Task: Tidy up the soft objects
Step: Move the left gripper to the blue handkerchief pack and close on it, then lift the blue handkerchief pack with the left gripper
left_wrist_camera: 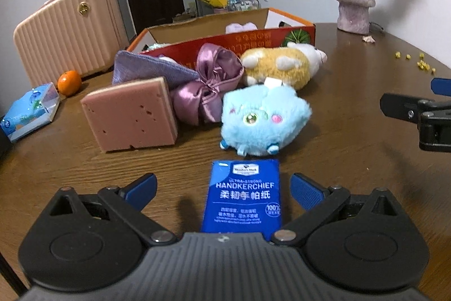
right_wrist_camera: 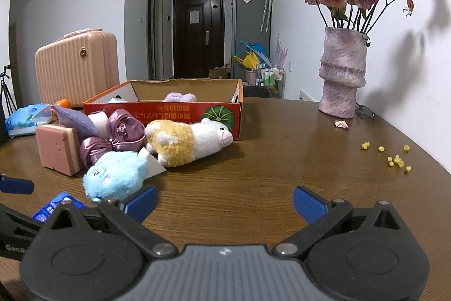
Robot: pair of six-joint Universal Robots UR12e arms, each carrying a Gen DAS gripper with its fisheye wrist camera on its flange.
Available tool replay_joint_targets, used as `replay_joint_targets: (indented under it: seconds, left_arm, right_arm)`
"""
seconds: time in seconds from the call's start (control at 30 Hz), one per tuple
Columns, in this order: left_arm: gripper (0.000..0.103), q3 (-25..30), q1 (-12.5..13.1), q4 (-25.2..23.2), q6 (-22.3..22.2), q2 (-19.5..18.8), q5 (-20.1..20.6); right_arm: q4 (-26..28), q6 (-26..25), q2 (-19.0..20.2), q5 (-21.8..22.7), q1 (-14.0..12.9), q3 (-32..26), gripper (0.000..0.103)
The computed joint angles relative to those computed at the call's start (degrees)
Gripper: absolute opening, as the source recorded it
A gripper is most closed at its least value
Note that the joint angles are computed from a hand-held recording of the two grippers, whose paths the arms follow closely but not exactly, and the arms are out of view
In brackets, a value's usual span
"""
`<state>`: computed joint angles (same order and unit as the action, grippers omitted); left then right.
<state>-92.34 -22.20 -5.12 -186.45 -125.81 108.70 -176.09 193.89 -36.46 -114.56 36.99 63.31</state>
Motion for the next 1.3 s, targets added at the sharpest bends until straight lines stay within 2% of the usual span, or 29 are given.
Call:
replay_joint_targets:
  seconds: [0.23, 0.4, 0.43, 0.47, 0.67, 1.03, 1.3]
  left_arm:
    - [0.087, 0.2, 0.5, -2.6, -0.7, 0.1, -2.6]
    - [0.067, -0.3, 0.9, -1.9, -0.4, 0.4, -5.5]
    - [0.058, -0.4, 1.0, -1.6, -0.2, 0.5, -6.3]
    - [0.054, -0.5, 1.1, -1.4, -0.2, 0.6, -6.9]
    - [0.053, -0.6, 1.2, -1.1, -0.5, 0.7, -7.1]
    - [0.053, -1.7, 1.8, 2.2, -1.5, 1.3, -7.2]
    - [0.053, -2.9, 2.7, 4.6, -2.4, 1.9, -5.7]
  right_arm:
    - [0.4, 0.6, 0.0, 0.6, 0.0, 0.1, 0.103]
    - [0.8, 0.6, 0.1, 1.0, 0.0, -0.1, 0.103]
    - [0.9, 0.7, 0.2, 1.0, -0.1, -0.1, 0.103]
    - [0.9, 0.7, 0.2, 1.0, -0.1, -0.1, 0.103]
    - [1.7, 0.6, 0.4, 1.1, 0.0, -0.6, 0.103]
    - [1.8, -1.1, 1.2, 1.2, 0.2, -1.8, 0.103]
    - [3.2, -2.1, 2.3, 1.5, 0.5, -4.1, 0.103]
